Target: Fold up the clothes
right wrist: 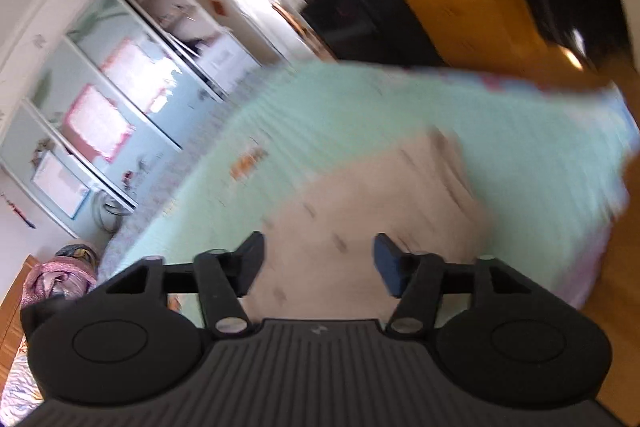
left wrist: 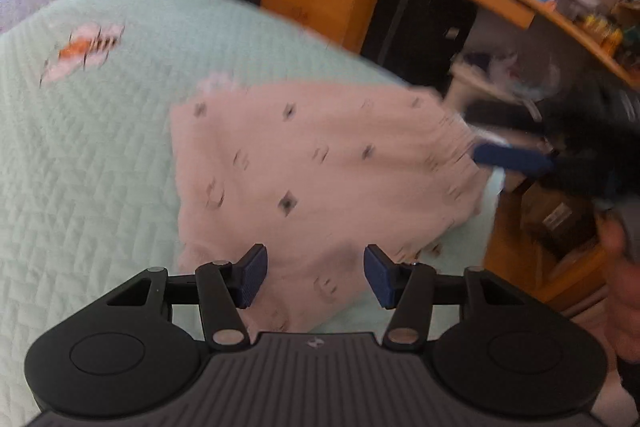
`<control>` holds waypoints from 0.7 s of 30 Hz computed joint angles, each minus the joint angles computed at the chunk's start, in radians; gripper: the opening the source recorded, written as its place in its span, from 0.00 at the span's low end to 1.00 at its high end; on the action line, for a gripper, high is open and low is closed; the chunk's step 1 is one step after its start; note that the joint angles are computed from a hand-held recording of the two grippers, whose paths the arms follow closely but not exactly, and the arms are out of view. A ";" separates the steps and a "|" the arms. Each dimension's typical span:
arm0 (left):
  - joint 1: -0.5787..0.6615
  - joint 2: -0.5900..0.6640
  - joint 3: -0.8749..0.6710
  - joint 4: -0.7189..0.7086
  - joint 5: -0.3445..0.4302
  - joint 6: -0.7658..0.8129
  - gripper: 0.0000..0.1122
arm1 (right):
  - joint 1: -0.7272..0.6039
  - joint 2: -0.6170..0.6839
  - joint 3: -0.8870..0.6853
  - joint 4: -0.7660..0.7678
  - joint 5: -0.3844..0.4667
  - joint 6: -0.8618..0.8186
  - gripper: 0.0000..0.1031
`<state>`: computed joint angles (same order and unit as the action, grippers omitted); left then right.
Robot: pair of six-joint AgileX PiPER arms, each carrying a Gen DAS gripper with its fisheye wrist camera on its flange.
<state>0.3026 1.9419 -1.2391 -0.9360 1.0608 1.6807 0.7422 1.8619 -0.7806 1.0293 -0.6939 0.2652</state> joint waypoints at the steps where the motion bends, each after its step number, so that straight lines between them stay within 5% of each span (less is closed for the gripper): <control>1: -0.001 -0.003 0.000 0.007 0.003 -0.003 0.52 | -0.041 0.016 -0.031 -0.052 0.025 0.006 0.70; 3: -0.010 0.012 -0.011 0.051 -0.005 -0.037 0.54 | -0.124 0.053 -0.086 -0.182 0.081 0.063 0.72; 5: -0.029 0.062 -0.037 0.105 -0.033 -0.093 0.54 | -0.239 0.117 -0.164 -0.289 0.230 0.136 0.70; 8: -0.007 0.069 -0.019 0.072 -0.037 -0.028 0.54 | -0.367 0.188 -0.286 -0.210 0.372 -0.005 0.58; 14: -0.009 0.093 -0.160 0.007 0.085 -0.095 0.55 | -0.358 0.105 -0.194 -0.392 0.240 0.173 0.66; 17: -0.084 0.140 -0.263 -0.012 0.036 -0.182 0.55 | -0.332 0.088 -0.125 -0.488 0.193 0.285 0.71; 21: -0.213 0.299 -0.525 0.132 -0.038 -0.498 0.55 | -0.395 0.115 -0.086 -0.619 0.219 0.416 0.68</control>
